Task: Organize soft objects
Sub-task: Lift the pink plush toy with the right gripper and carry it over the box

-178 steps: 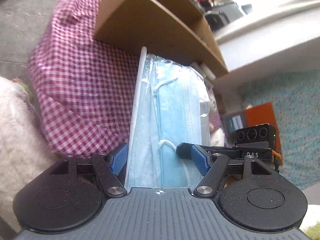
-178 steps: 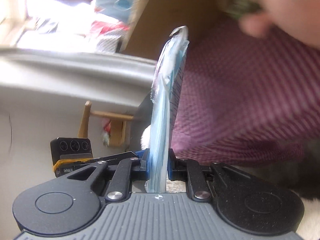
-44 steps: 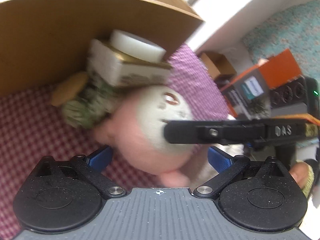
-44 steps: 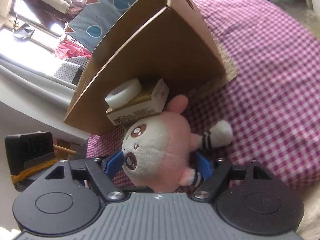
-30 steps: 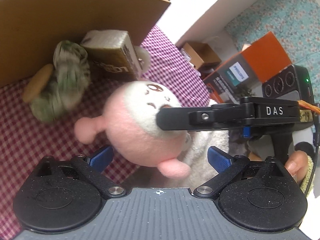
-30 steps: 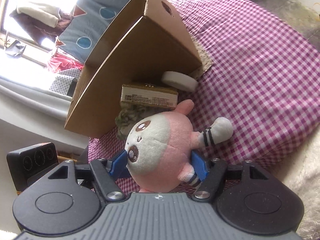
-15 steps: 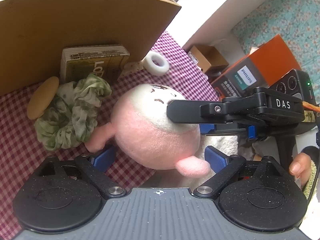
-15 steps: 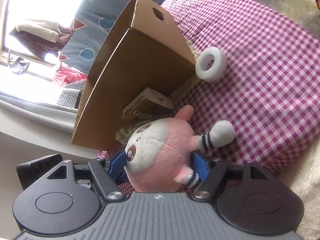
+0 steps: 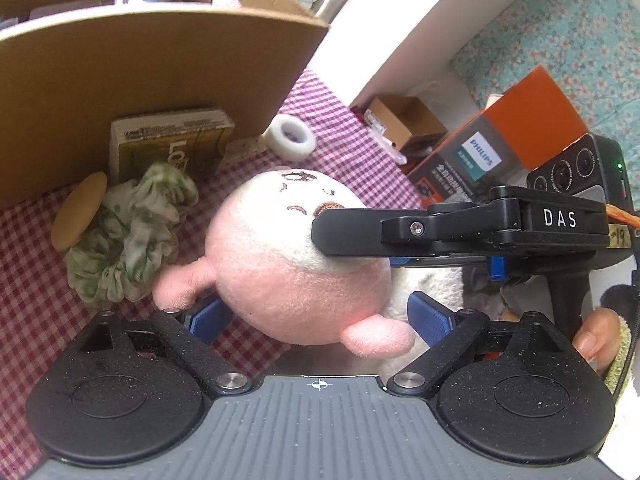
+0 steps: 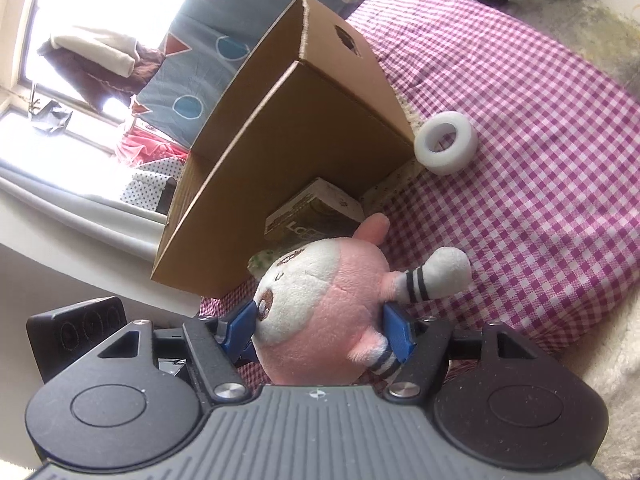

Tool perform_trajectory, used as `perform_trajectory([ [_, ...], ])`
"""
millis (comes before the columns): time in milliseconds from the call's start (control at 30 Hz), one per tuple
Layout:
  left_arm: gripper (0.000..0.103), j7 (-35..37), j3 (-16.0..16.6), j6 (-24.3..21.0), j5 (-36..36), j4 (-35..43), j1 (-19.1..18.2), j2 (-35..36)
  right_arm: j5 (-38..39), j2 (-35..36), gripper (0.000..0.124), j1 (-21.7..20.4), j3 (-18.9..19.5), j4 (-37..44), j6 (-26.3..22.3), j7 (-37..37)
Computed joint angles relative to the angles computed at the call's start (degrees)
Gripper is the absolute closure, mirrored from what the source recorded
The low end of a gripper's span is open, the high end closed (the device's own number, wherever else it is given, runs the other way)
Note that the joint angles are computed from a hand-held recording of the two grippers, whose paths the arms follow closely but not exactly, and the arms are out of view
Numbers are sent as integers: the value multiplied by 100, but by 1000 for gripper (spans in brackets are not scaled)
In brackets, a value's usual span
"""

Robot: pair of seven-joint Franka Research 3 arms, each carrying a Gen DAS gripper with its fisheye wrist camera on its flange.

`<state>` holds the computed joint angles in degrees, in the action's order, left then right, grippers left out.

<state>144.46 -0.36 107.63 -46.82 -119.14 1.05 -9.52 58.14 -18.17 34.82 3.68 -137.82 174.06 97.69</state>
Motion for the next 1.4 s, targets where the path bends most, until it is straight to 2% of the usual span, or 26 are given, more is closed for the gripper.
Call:
perform_trajectory([
  [100, 9, 222, 75, -103, -158, -76, 11, -156, -537, -160, 54, -283, 299, -85, 28, 505],
  [300, 9, 652, 291, -273, -586, -135, 28, -464, -2299, -584, 54, -1296, 1263, -141, -16, 2045],
  [367, 9, 713, 355, -271, -726, -117, 44, -553, -2702, -652, 54, -1465, 1404, -63, -26, 2264],
  [467, 9, 859, 448, -122, -981, -115, 68, -683, -3155, -627, 54, -1471, 1379, 154, -30, 2333],
  [633, 8, 860, 552, 273, -1365, -27, 67, -760, -3718, -181, 54, -1197, 1056, 879, -161, 2096],
  [800, 8, 828, 651, 398, -1689, 331, 143, -523, -3835, 459, 54, -879, 736, 1822, -446, 1567],
  [900, 8, 678, 578, 514, -1670, 700, 223, -280, -3730, 944, 54, -754, 598, 2497, -674, 1142],
  [1033, 8, 401, 463, 533, -1380, 1388, 391, 255, -3408, 1671, 54, -736, 495, 3524, -1165, 549],
  [1167, 8, -134, 208, 395, -839, 2333, 608, 1026, -3121, 2611, 54, -917, 479, 4820, -2003, 154],
  [1400, 8, -1549, -246, -631, 290, 4804, 894, 3018, -3445, 4448, 54, -1158, 382, 7386, -3886, 438],
])
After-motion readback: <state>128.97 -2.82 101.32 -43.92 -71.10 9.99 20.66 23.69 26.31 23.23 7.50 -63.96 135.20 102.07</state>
